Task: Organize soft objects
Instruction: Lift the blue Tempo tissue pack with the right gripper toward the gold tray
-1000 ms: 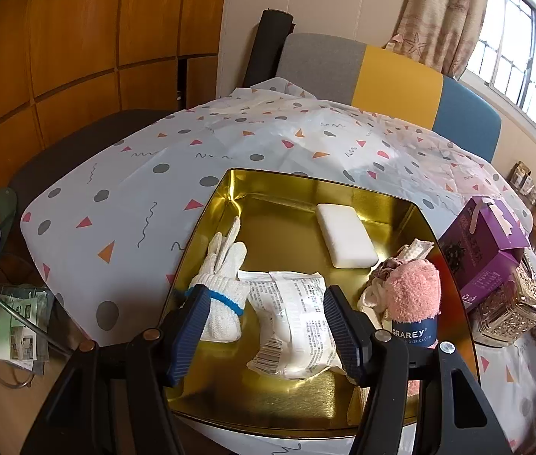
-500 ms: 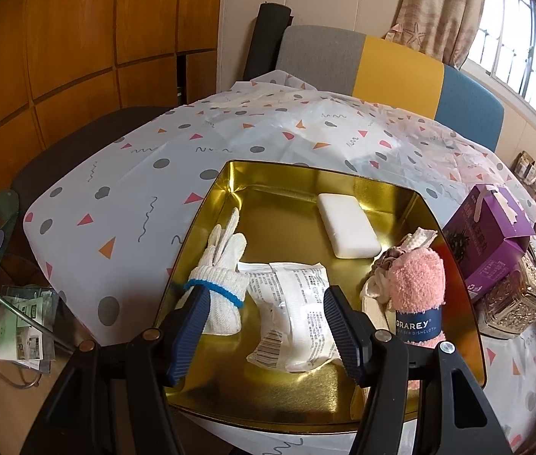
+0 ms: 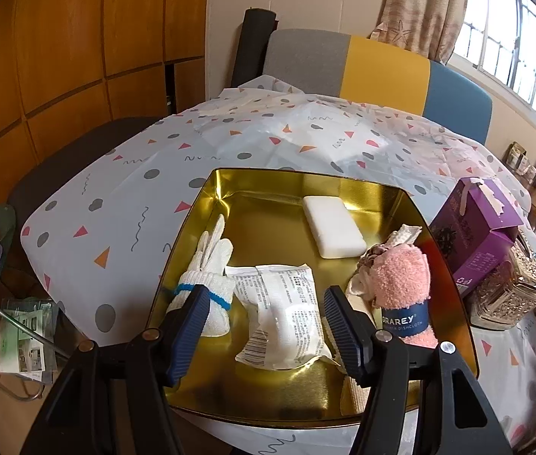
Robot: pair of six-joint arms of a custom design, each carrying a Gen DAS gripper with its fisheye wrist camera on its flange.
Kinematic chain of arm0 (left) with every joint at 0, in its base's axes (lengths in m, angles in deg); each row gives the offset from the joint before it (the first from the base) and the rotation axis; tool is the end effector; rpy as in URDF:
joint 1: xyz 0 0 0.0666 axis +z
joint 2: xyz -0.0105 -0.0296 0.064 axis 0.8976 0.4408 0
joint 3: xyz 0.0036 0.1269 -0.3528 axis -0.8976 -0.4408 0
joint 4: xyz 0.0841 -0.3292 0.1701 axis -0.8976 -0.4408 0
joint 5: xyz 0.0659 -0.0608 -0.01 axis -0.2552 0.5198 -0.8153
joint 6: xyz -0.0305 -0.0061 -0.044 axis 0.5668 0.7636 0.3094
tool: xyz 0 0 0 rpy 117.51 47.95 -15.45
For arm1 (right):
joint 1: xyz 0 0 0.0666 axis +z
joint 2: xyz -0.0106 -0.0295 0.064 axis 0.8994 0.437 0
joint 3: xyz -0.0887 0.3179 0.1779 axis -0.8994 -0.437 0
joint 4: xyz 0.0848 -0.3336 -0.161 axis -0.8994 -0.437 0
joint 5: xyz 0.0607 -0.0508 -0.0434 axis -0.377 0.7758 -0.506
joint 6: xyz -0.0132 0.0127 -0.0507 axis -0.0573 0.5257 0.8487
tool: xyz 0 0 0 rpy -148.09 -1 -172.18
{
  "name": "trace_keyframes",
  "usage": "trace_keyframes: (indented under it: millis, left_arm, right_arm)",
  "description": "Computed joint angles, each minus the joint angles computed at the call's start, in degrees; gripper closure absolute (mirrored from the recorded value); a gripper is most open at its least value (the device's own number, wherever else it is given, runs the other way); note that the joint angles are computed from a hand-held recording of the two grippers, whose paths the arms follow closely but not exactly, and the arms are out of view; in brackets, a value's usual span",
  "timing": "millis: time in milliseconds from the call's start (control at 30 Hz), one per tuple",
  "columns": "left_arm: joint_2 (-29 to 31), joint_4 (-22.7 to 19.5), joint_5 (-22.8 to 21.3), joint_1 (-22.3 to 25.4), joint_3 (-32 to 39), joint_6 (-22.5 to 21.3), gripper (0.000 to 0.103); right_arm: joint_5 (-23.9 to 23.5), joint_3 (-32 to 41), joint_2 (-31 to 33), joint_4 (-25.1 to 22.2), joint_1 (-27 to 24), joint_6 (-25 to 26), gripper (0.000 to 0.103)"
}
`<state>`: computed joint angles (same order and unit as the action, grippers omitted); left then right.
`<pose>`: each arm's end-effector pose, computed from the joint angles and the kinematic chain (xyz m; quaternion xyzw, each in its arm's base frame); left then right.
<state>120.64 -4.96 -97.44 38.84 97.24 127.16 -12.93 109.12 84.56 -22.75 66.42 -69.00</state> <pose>0.1843 -0.0615 0.3401 -0.3305 0.8577 0.1079 0.3789 0.5995 0.0257 0.3716 -0.0761 0.9575 0.0135 0.2778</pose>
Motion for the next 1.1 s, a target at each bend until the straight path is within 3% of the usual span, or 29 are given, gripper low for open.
trace_keyframes:
  millis: [233, 467, 767, 933, 1100]
  left_arm:
    - [-0.6, -0.55, -1.27, -1.2, 0.3, 0.16, 0.038]
    - [-1.27, -0.51, -1.1, -1.03, 0.24, -0.16, 0.038]
    - [-2.95, -1.59, -1.51, -0.69, -0.08, 0.09, 0.038]
    - [-4.22, -2.14, -1.31, -0.09, -0.65, 0.3, 0.038]
    - [-5.56, -2.55, -1.11, 0.88, -1.22, 0.24, 0.038]
  right_arm:
    - [-2.57, 2.94, -2.35, 1.64, 7.01, -0.17, 0.052]
    - [-6.44, 5.53, -5.3, 3.0, 18.1, 1.69, 0.052]
    - [-11.19, 0.3, -9.97, 1.41, 34.43, 6.42, 0.052]
    - [-12.54, -2.32, -7.97, -0.83, 40.89, 5.33, 0.052]
    - [-15.08, -1.93, -3.62, -3.13, 43.79, 1.85, 0.051]
